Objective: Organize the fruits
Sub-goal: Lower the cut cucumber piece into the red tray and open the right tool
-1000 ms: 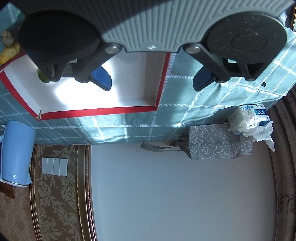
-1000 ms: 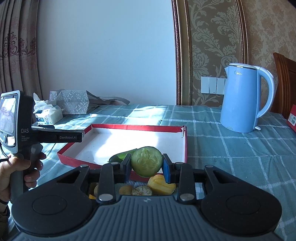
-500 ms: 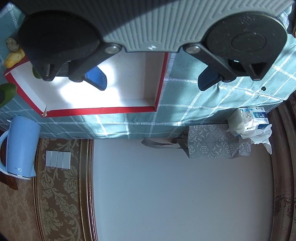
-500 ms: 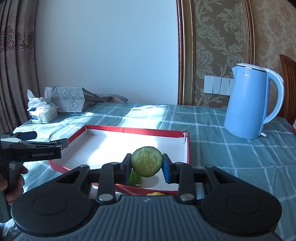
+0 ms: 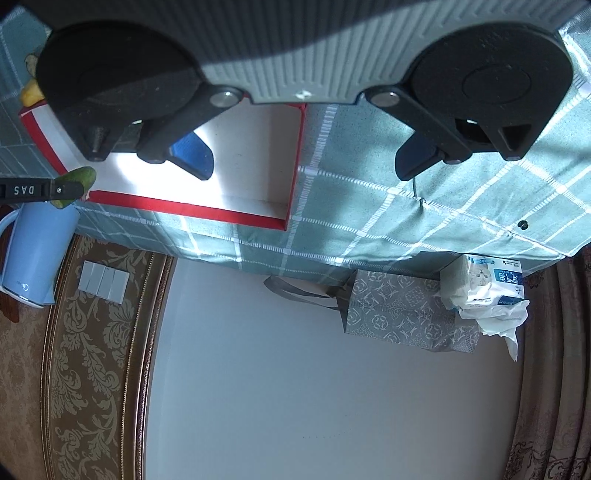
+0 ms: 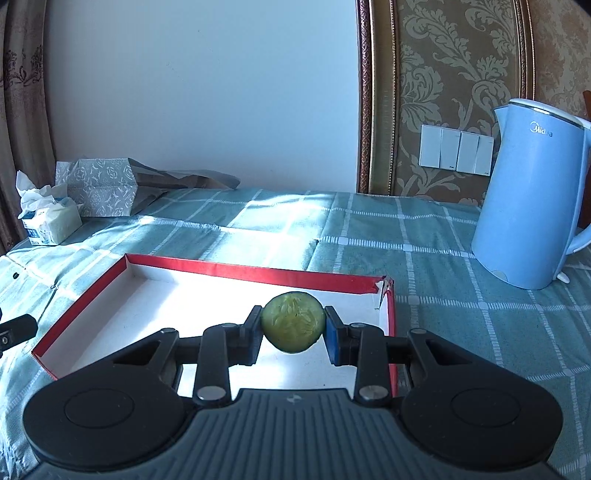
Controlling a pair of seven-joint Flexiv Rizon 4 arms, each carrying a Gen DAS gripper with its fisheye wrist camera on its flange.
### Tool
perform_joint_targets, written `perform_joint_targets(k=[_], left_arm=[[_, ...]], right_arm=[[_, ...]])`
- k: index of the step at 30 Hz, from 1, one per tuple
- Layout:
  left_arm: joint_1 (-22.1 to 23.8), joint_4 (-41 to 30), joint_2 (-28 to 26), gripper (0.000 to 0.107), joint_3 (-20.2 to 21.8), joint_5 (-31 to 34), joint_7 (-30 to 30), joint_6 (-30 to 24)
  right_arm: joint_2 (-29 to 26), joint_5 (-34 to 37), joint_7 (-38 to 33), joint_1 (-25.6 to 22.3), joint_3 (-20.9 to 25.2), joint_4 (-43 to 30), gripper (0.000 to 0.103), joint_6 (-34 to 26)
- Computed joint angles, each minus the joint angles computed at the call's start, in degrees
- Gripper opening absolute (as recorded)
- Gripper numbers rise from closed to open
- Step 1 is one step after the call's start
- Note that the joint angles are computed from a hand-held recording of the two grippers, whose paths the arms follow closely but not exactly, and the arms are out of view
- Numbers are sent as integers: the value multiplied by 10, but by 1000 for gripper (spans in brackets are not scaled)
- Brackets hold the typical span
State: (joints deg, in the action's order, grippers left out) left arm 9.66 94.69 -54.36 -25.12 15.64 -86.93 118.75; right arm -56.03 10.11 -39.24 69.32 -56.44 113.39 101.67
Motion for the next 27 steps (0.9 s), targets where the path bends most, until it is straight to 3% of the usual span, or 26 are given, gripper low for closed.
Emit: perform_joint_targets(k=[4,10,21,25,27], left_arm=[[7,1,-1,103,-9,7,0,-6],[-25,2,5,103,28,-3,16,19],[-17,1,4,103,18,1,17,7],[-12,2,4,103,11,2,17,-1],[-10,2,3,103,8,3,19,-2]], right_arm=[[-3,-15,-3,-27,18,-22,33,-11],[-1,-43,8,-61,40,-44,33,-28],[10,-86,17,-73,42,-54,33,-64],[6,-93,42,-62,29,-42,49,-65],[5,-91,44,-53,20,-32,49,-58]])
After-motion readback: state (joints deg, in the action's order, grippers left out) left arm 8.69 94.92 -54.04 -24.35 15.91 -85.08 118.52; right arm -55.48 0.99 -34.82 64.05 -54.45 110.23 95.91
